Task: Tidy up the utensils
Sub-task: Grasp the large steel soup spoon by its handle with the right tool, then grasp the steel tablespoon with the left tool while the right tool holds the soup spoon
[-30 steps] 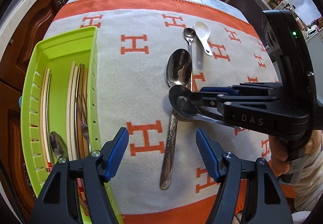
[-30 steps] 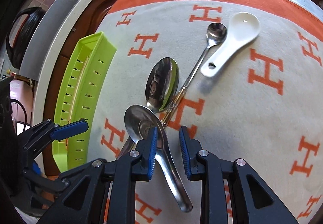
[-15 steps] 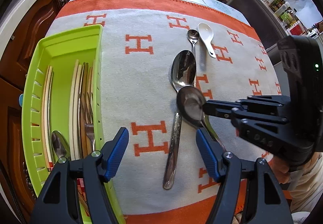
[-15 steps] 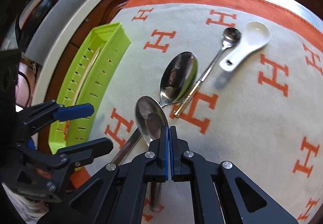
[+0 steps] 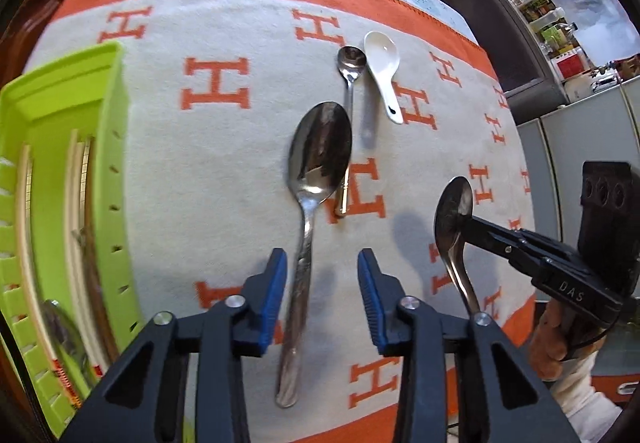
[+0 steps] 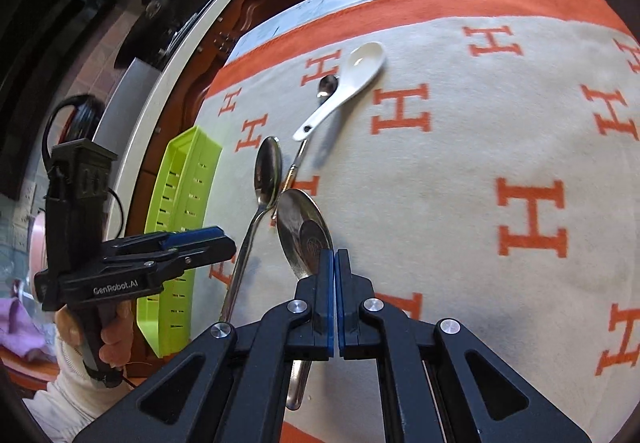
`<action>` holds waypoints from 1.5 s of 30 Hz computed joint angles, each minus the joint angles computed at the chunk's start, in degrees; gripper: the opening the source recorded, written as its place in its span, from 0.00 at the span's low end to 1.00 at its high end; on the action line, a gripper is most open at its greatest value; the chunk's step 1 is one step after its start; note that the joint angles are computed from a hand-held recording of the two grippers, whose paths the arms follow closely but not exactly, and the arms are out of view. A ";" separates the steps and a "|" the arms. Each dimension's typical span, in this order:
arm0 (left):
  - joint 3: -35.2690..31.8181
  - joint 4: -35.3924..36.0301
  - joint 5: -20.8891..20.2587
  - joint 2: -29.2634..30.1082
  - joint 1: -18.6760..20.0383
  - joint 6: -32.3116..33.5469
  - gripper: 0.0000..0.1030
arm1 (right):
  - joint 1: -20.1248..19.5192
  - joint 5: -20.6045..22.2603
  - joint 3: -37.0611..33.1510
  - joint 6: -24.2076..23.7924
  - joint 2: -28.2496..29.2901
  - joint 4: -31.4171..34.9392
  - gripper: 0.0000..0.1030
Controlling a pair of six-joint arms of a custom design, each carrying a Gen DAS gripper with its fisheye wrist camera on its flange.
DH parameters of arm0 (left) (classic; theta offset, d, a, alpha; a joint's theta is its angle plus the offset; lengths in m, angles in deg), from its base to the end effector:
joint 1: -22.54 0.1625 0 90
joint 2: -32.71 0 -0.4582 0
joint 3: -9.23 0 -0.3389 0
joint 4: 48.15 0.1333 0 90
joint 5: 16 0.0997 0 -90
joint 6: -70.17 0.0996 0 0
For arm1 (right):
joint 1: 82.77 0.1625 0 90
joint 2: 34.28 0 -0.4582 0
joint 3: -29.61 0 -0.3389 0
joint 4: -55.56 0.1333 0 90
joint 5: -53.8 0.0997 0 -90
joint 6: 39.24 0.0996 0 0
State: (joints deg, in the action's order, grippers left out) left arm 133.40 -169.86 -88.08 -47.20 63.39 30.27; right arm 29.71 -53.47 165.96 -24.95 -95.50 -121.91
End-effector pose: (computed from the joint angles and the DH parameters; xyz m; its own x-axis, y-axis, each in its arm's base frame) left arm -0.1951 -0.3855 0.2629 -0.9123 0.1762 -0.3698 0.1997 0.9795 -0.0260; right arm 0.2585 -0.3533 0.1649 -0.9708 -0.0742 0.2283 -0.1382 0.9504 -0.2787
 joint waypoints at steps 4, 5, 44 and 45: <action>-0.77 -1.76 -3.26 1.91 3.04 0.75 0.27 | -1.91 1.46 2.12 -0.06 -1.77 -1.77 0.01; -0.76 -1.90 -3.51 2.10 3.39 0.82 0.27 | -2.31 1.81 2.60 -0.28 -2.34 -1.90 0.01; -3.02 7.90 3.72 5.75 -3.11 -5.96 0.06 | -4.20 4.34 7.11 -0.66 -4.02 -7.13 0.01; -2.99 8.13 3.77 5.36 -3.19 -6.65 0.08 | -4.31 4.45 7.27 -0.67 -4.16 -7.20 0.01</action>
